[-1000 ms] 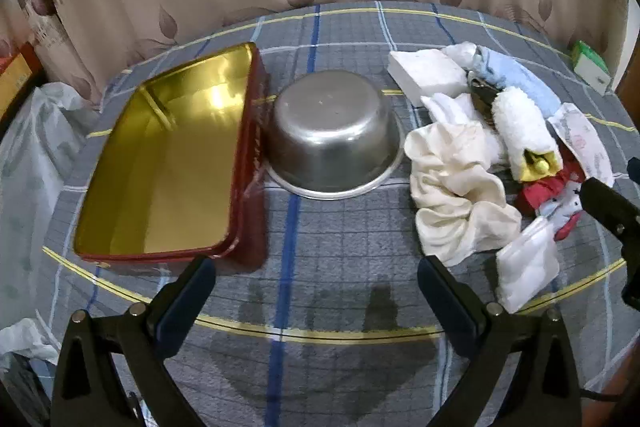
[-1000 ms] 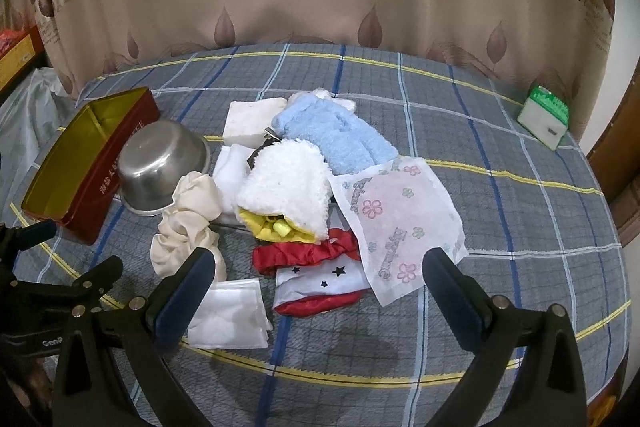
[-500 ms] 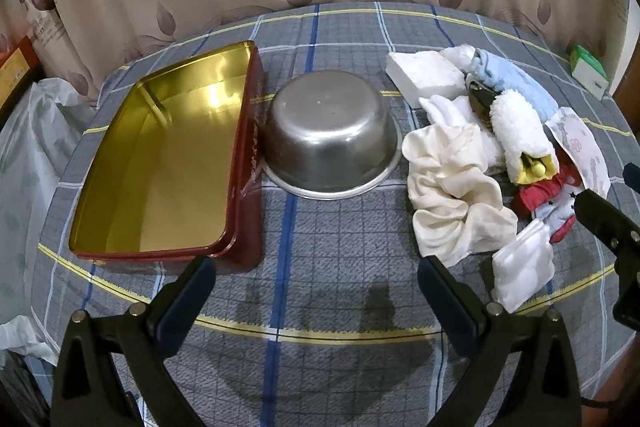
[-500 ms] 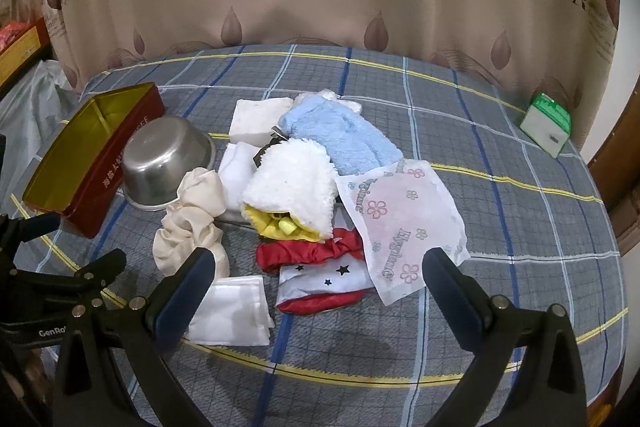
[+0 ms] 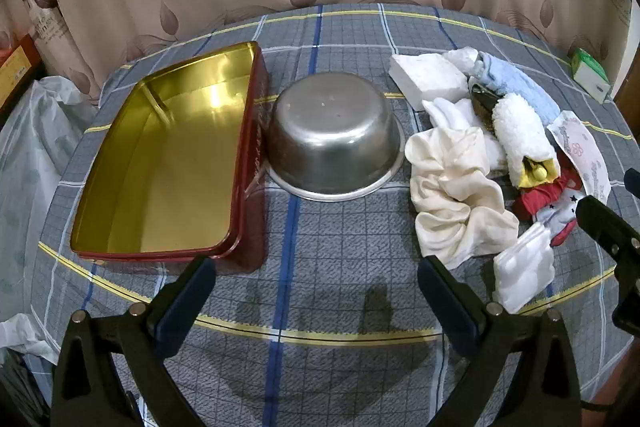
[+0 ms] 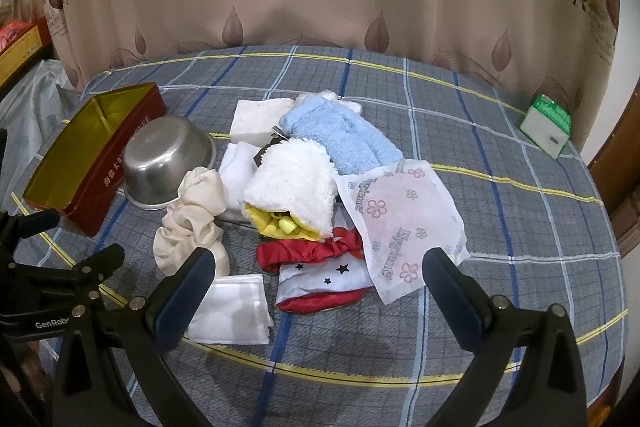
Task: Organize soft objects
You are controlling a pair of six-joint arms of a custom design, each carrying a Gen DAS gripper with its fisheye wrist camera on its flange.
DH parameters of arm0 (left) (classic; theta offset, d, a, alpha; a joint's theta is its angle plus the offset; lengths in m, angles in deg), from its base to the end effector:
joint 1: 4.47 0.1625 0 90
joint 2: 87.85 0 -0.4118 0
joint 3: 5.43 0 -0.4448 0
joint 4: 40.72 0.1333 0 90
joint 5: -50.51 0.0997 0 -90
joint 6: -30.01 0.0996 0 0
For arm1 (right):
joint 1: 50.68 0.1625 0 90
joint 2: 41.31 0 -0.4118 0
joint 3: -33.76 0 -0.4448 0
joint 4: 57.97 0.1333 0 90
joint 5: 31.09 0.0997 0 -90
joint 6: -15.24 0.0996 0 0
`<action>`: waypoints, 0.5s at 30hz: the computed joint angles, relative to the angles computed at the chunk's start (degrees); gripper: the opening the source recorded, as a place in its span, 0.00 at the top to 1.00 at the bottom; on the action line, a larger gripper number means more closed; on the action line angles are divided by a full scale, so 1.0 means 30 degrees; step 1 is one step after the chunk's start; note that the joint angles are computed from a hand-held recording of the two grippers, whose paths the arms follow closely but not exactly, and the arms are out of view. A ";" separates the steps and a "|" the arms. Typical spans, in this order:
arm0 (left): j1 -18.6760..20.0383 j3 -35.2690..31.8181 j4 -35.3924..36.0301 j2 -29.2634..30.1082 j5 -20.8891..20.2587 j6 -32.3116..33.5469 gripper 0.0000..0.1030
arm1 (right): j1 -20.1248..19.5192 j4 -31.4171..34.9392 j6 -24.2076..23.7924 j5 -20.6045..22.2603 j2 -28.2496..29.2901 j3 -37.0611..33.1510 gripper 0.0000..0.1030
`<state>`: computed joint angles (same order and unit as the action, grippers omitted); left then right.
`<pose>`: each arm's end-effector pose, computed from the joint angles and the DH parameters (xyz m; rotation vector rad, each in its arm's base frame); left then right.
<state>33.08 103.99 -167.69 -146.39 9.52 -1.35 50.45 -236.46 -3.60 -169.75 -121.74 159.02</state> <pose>-0.3301 -0.5167 0.0813 0.5482 2.2440 -0.4928 0.1542 -0.4807 0.2762 0.1785 -2.1628 0.7886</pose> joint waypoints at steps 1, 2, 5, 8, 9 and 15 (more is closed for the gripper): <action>0.0024 -0.0028 0.0047 0.0003 -0.0003 0.0020 0.00 | 0.0033 0.0034 0.0020 -0.0092 0.0029 -0.0026 0.00; 0.0034 -0.0056 0.0086 0.0023 -0.0017 0.0016 0.00 | 0.0035 0.0081 0.0030 -0.0113 0.0025 -0.0032 0.00; 0.0066 -0.0075 0.0145 0.0042 -0.0016 0.0013 0.00 | 0.0033 0.0054 -0.0047 -0.0076 0.0009 -0.0039 0.00; 0.0078 -0.0116 0.0098 0.0096 -0.0010 0.0093 0.00 | 0.0025 -0.0060 -0.0091 -0.0062 0.0022 0.0005 0.00; 0.0091 -0.0117 0.0047 0.0107 -0.0014 0.0139 0.00 | 0.0007 -0.0059 -0.0098 -0.0065 0.0029 -0.0026 0.00; 0.0140 -0.0183 -0.0044 0.0206 -0.0075 0.0185 0.00 | -0.0047 -0.0231 -0.0238 0.0005 0.0088 -0.0026 0.00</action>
<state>33.50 103.44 -167.82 -145.77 9.29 -0.79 50.31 -237.16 -4.32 -169.74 -121.47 158.94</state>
